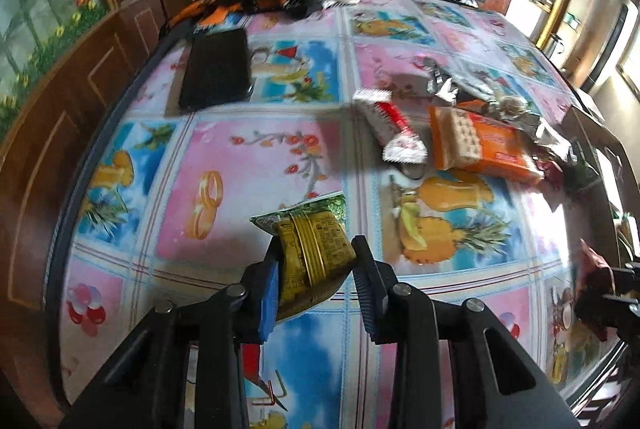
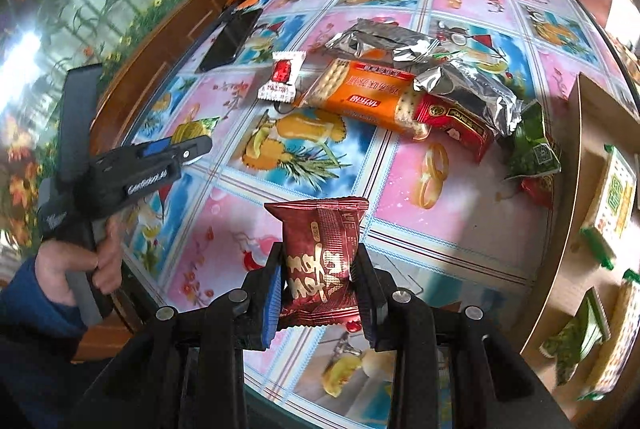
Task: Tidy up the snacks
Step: 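Grasp the yellow-green snack bag with the left tool while the right tool grasps the red bag, then lift and carry the yellow-green bag with the left tool while the right tool carries the red bag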
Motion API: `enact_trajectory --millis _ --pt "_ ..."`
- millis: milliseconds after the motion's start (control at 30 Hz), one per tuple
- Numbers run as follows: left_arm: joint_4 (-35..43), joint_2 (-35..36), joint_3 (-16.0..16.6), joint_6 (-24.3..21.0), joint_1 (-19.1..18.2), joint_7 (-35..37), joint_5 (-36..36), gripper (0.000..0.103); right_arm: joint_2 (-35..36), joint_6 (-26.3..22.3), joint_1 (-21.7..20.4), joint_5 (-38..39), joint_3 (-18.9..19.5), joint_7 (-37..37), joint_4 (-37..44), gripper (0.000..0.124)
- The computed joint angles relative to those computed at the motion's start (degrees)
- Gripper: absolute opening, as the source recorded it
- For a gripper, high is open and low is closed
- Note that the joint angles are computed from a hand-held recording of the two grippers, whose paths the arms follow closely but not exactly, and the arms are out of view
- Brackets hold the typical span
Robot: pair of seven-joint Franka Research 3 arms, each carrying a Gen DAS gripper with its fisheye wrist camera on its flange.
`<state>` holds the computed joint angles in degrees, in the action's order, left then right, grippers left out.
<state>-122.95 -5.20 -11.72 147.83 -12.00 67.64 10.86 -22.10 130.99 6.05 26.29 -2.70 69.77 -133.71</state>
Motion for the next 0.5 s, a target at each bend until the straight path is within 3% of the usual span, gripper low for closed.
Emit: enact_trajectory --millis 500 --pt "-0.9 -3.3 -1.3 3.6 -1.4 2.1 5.0 0.032 -3.4 2.8 -0.3 0.2 0.1 5.3 -1.9 0.035"
